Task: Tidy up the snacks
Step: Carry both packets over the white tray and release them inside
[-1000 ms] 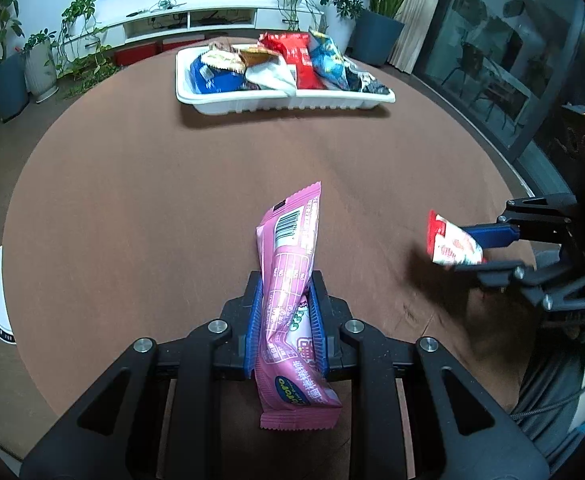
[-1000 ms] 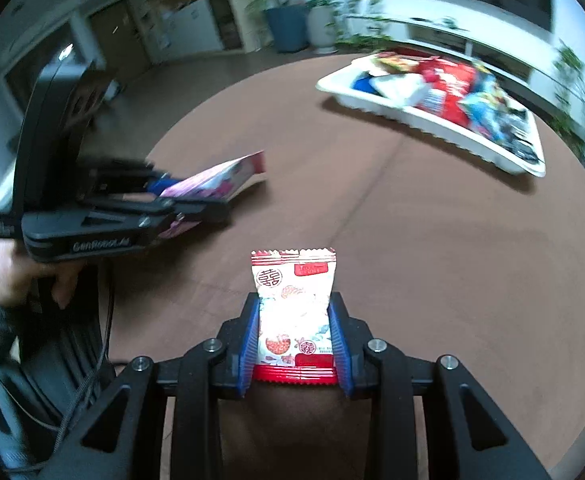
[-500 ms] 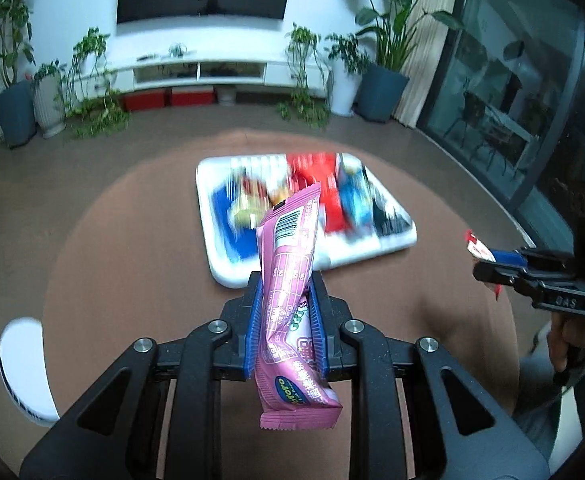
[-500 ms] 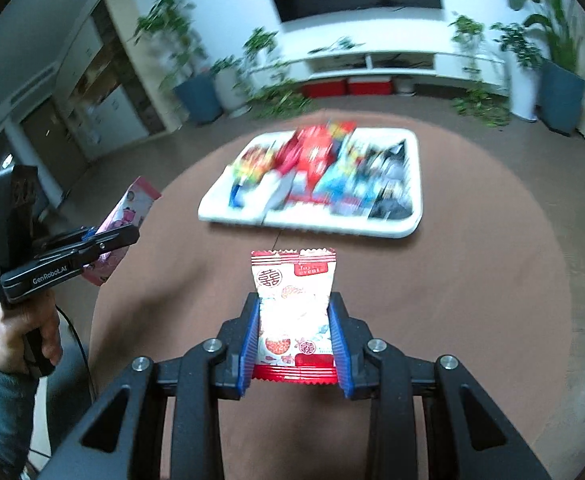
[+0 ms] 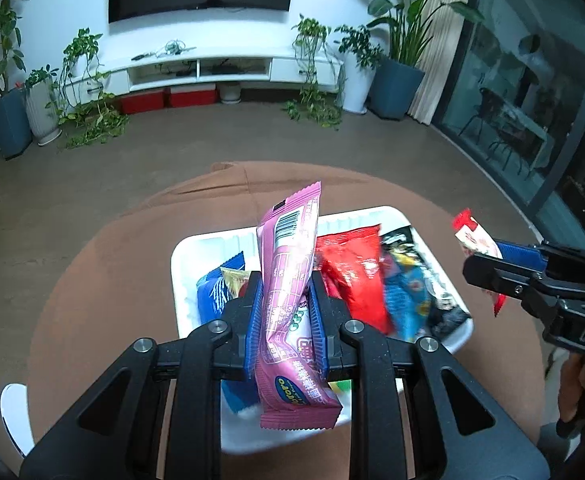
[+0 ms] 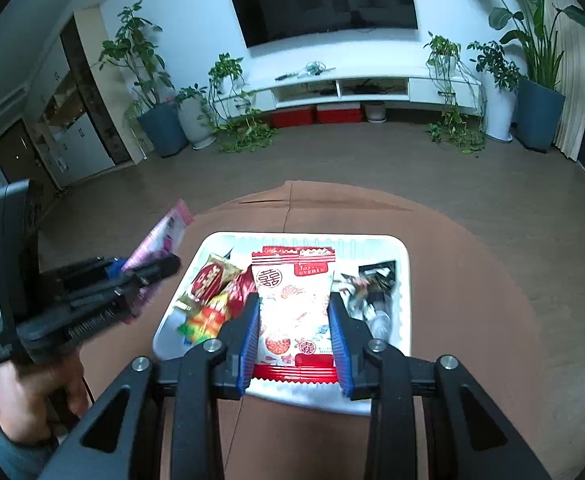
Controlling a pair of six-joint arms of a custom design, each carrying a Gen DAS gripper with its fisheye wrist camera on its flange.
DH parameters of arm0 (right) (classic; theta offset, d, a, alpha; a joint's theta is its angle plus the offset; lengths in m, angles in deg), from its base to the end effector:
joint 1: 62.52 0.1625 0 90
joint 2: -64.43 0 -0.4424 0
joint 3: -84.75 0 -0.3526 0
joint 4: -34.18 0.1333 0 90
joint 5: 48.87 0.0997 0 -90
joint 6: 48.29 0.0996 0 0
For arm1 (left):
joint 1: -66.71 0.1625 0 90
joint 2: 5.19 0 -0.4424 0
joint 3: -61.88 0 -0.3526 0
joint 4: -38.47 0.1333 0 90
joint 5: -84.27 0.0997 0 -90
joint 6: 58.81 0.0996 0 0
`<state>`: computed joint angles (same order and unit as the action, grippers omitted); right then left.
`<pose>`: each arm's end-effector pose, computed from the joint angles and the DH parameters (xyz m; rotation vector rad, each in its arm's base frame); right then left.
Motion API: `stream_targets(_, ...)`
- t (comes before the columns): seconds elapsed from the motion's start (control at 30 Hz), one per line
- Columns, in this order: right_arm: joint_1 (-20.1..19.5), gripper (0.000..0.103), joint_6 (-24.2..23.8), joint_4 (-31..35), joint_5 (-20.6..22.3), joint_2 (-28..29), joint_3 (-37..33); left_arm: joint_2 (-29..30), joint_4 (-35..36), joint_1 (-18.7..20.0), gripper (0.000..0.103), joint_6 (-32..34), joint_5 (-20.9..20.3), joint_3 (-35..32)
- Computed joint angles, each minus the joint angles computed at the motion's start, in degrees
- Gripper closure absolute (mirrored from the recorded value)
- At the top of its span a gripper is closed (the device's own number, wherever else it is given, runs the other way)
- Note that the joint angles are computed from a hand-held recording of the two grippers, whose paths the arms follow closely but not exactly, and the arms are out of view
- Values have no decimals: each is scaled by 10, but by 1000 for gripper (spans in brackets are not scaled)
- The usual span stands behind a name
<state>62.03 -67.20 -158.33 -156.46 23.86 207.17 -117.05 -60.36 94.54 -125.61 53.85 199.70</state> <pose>0.3758 -0.3639 0.0475 1.2029 -2.5662 0.5712 -0.1035 -0.3025 0.3412 0.1028 2.2524 -1.0149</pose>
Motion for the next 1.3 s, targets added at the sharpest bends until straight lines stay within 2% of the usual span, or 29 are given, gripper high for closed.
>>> stream_targets(0.13,6,68,-13,-6,-28,48,-39,54,-196,80,83,134,5,30)
stream_targets(0.27,11,68,-29,-12,-49,81,-66,99,-342,125,83,222,5,56)
stream_targets(0.4,13,68,-41,-8,-71,107,-82,151,-457,161,83,290,-3,69)
stream_targets(0.57,11,68,-46,-12,-75,121,-88,217,-590,208,83,380,-12,68)
stream_targets(0.67,10,68,-51,-2,-81,129,-97,233,-613,218,82,393,-13,66)
stream_targets(0.87,-1,67,-31,1,-72,134,-101,284,-709,252,82,462,-15,62)
stream_targets(1.07,-1,67,-36,5,-72,136,-103,297,-753,263,80,495,-16,63)
stream_targets(1.23,0,63,-26,13,-70,126,-99,263,-693,242,76,448,-10,68)
stream_targets(1.3,1,62,-31,9,-74,126,-98,258,-682,239,70,440,-6,68)
